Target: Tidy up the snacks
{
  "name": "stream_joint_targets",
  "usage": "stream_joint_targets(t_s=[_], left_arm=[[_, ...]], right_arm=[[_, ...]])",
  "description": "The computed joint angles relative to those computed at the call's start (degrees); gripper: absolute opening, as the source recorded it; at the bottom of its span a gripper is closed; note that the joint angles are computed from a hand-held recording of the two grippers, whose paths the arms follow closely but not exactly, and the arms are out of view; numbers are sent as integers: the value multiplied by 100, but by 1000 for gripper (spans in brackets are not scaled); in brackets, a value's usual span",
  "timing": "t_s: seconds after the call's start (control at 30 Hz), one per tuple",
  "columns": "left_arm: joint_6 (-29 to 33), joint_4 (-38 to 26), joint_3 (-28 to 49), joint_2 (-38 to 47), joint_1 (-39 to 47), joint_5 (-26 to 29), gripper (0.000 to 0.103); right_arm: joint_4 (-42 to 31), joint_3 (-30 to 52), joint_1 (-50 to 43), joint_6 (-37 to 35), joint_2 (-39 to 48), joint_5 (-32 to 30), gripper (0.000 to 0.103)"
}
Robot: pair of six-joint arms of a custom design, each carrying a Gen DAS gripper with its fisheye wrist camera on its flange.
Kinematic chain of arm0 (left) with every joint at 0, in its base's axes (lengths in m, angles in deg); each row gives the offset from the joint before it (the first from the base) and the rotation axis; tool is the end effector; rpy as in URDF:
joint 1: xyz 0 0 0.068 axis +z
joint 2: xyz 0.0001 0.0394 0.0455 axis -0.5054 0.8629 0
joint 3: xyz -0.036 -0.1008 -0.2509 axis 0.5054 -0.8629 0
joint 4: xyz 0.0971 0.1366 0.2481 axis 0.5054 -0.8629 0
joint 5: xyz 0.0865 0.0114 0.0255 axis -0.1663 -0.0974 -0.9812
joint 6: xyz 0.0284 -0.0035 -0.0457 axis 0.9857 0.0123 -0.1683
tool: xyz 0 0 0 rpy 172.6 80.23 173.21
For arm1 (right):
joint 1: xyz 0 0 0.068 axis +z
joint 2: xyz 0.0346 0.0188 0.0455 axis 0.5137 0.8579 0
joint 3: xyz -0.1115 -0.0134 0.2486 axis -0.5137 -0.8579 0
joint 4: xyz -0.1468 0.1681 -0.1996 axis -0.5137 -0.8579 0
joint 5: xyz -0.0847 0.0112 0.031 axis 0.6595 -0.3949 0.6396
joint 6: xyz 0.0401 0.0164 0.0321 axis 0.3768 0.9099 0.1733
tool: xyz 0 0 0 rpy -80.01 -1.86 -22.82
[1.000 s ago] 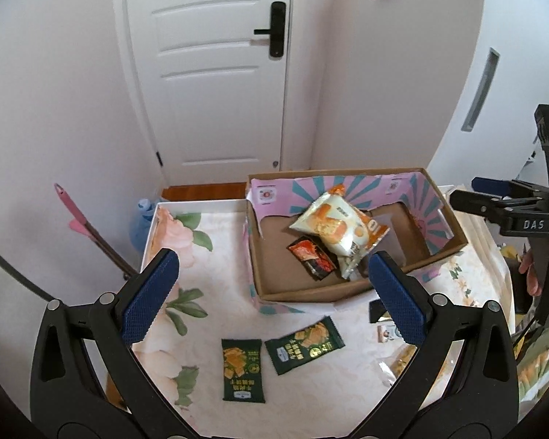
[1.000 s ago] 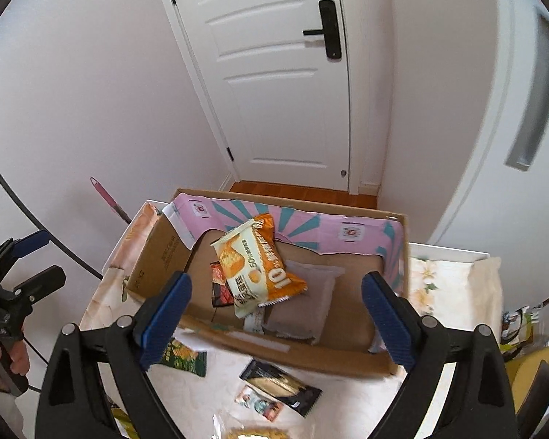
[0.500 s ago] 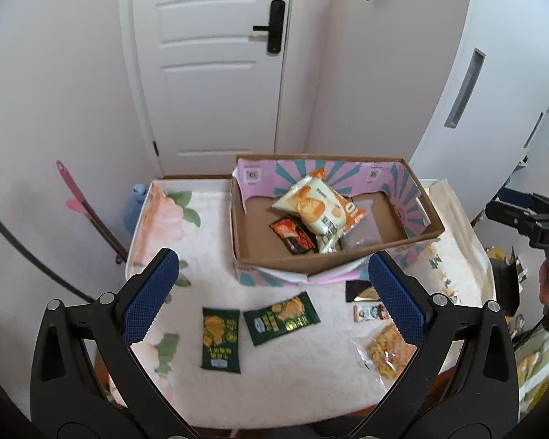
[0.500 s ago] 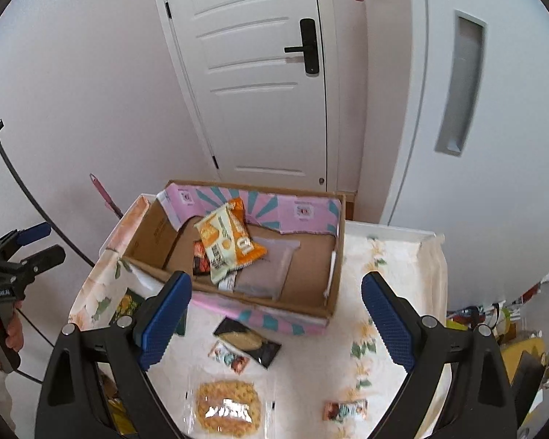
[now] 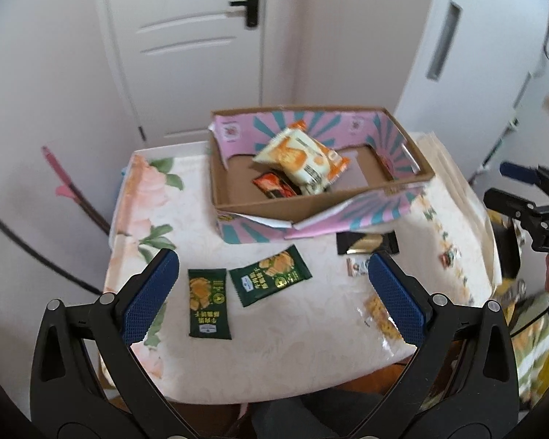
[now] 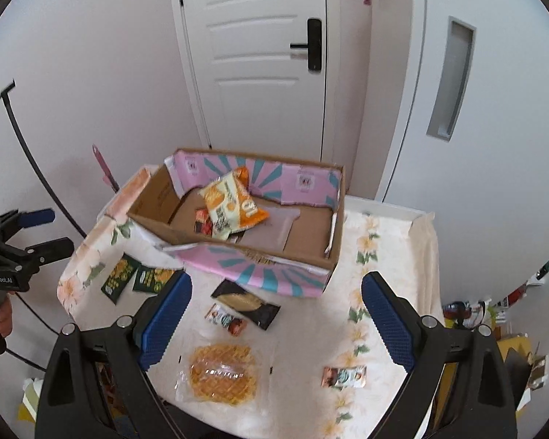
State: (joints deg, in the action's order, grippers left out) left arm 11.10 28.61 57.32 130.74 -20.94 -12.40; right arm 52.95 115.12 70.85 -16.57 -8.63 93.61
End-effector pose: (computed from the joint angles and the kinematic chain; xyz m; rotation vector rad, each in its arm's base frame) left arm 0.2241 0.0268 0.1742 0.2954 2.4777 -0.1772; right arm 0.1929 0.1482 0.1934 -0.2646 2.4393 0.1083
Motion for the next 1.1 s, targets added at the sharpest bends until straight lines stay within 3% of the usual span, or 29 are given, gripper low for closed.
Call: stream_joint_targets(t_s=[0.13, 0.47, 0.6, 0.77, 1.1], left_arm=[[599, 338, -24, 532, -110, 89, 103], [2455, 1273, 133, 2273, -99, 460, 103], [3247, 1783, 262, 3185, -302, 332, 103], [3662, 1905, 704, 4167, -413, 368, 99], [3960, 1414, 1743, 5477, -518, 284, 92]], right_arm=[[117, -17, 409, 374, 318, 271, 93], [866, -70, 615, 1182, 1567, 47, 93], [1216, -46, 672, 1337, 2046, -47, 93], [1723, 15, 763, 1546, 2692, -112, 93], [2075, 194, 684, 1689, 3440, -338, 93]])
